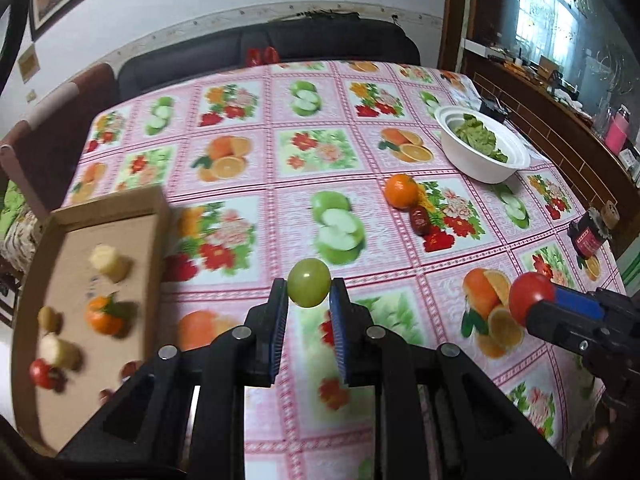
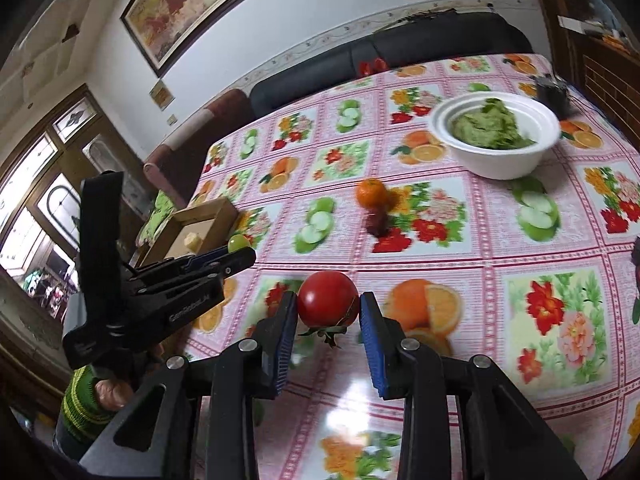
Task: Organize fruits
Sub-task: 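Lift the grape and tomato and carry them over the box with both tools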
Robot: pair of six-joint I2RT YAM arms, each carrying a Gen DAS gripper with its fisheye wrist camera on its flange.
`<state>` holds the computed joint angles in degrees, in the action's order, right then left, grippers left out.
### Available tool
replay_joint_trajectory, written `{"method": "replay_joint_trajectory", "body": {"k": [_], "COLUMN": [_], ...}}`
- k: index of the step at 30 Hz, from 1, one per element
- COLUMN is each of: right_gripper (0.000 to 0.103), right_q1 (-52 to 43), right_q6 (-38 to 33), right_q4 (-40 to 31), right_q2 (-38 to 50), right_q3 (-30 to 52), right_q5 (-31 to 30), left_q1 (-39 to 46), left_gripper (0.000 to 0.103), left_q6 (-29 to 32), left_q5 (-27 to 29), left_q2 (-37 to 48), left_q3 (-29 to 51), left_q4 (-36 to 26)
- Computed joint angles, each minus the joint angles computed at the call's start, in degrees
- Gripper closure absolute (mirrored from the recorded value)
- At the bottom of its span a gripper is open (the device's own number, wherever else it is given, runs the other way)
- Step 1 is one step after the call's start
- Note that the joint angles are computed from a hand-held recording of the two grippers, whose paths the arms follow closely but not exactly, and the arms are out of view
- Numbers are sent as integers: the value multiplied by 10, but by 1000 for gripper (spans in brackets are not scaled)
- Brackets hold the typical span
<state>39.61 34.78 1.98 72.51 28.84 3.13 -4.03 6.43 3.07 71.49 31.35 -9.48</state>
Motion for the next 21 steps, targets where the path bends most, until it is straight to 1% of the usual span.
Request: {"method": "replay_joint_trajectory", "body": {"k": [4,9,15,21], "right_gripper": [71,71,71,71], "right_q1": [47,95,149,178], "right_q6": [10,20,21,16], "right_q4": [-12,-21,-28,-36], "right_q2": [15,48,110,168], "right_q3": [28,66,125,188], "right_q5": [26,44,59,58], "left_q1": [63,150,253,356], "left_gripper": [85,84,84,84], "left_q6": [28,71,123,176], "left_q5": [33,71,117,156], "left_q2": [-70,-127,-161,-156], "left_q3": [-16,-25,-30,-30], "left_q4": [-40,-83,-111,-118]}}
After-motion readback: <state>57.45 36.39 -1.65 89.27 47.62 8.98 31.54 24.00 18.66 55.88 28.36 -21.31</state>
